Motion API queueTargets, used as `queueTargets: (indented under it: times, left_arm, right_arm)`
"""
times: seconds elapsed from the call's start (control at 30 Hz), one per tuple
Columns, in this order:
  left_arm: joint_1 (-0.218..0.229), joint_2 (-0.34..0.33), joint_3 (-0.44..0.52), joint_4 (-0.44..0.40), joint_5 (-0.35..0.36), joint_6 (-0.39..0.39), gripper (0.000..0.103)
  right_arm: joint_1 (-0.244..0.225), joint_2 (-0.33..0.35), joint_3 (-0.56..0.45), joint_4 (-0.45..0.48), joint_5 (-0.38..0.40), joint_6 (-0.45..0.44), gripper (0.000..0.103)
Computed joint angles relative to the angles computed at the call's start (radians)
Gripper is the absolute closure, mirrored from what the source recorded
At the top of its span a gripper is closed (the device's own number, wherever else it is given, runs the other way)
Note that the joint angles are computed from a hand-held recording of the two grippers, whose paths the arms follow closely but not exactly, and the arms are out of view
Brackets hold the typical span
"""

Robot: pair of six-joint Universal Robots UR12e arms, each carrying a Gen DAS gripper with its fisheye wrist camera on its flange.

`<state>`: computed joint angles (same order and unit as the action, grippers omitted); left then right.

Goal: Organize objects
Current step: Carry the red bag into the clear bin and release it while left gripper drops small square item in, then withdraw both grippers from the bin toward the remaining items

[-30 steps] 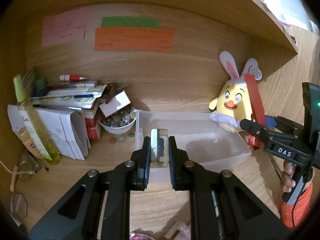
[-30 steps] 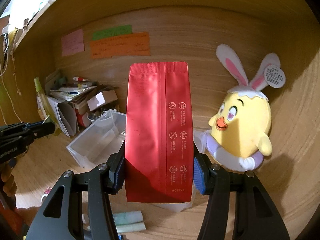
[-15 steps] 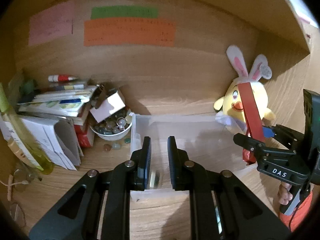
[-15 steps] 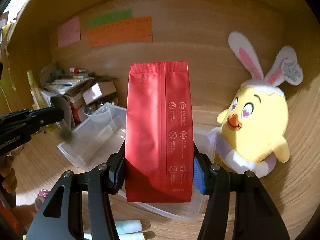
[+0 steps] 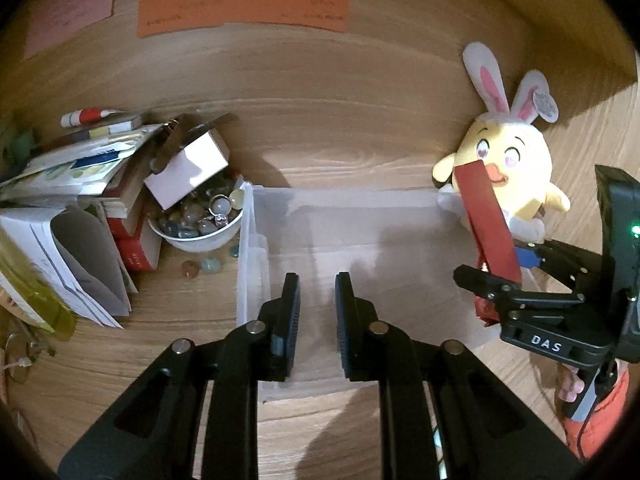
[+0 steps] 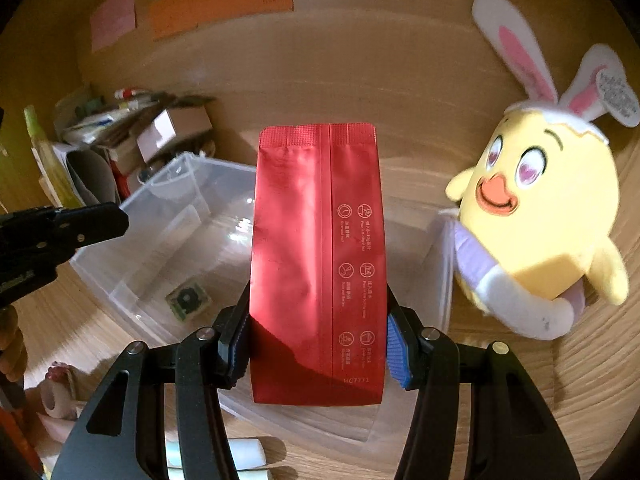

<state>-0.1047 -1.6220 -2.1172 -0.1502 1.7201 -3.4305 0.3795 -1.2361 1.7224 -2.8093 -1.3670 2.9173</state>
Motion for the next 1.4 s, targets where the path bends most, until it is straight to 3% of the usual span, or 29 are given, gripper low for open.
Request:
queueTargets:
  times: [0.07, 0.13, 0.23, 0.47, 0.53, 0.6, 0.77, 0.9, 1.2, 1.4]
  left_arm:
    - [0.003, 0.001, -0.002, -0.008, -0.017, 0.012, 0.086]
    - [0.017, 0.005, -0.006, -0.010, -0.087, 0.066, 0.079]
    - [0.013, 0.002, -0.004, -0.012, -0.074, 0.073, 0.067]
    - [0.009, 0.008, -0.007, -0.014, -0.063, 0.077, 0.050]
    - [0.008, 0.011, -0.009, -0.011, -0.060, 0.081, 0.046]
    - [0.006, 0.016, -0.011, -0.008, -0.054, 0.085, 0.041]
    - [-0.003, 0.033, -0.023, 0.010, -0.025, 0.090, 0.028]
    - [-0.007, 0.051, -0.034, 0.017, -0.013, 0.091, 0.022]
    - [-0.033, 0.096, -0.066, 0.041, 0.043, 0.107, 0.009]
    - [-0.050, 0.131, -0.097, 0.054, 0.072, 0.103, 0.008]
  right_arm:
    - [0.003, 0.003, -0.002, 0.008, -0.012, -0.003, 0.052]
    - [0.006, 0.004, -0.005, 0.018, -0.019, -0.009, 0.052]
    - [0.012, 0.008, -0.008, 0.030, -0.034, -0.020, 0.052]
    - [0.027, 0.017, -0.013, 0.030, -0.067, -0.029, 0.052]
    - [0.024, 0.014, -0.013, 0.040, -0.062, -0.026, 0.048]
    - [0.021, 0.011, -0.012, 0.046, -0.055, -0.023, 0.032]
    - [0.026, -0.005, 0.007, -0.003, -0.069, -0.030, 0.028]
    - [0.035, -0.020, 0.023, -0.049, -0.088, -0.041, 0.022]
    - [0.030, -0.084, 0.084, -0.116, -0.043, -0.040, 0.022]
    - [0.015, -0.138, 0.150, -0.190, -0.009, -0.037, 0.020]
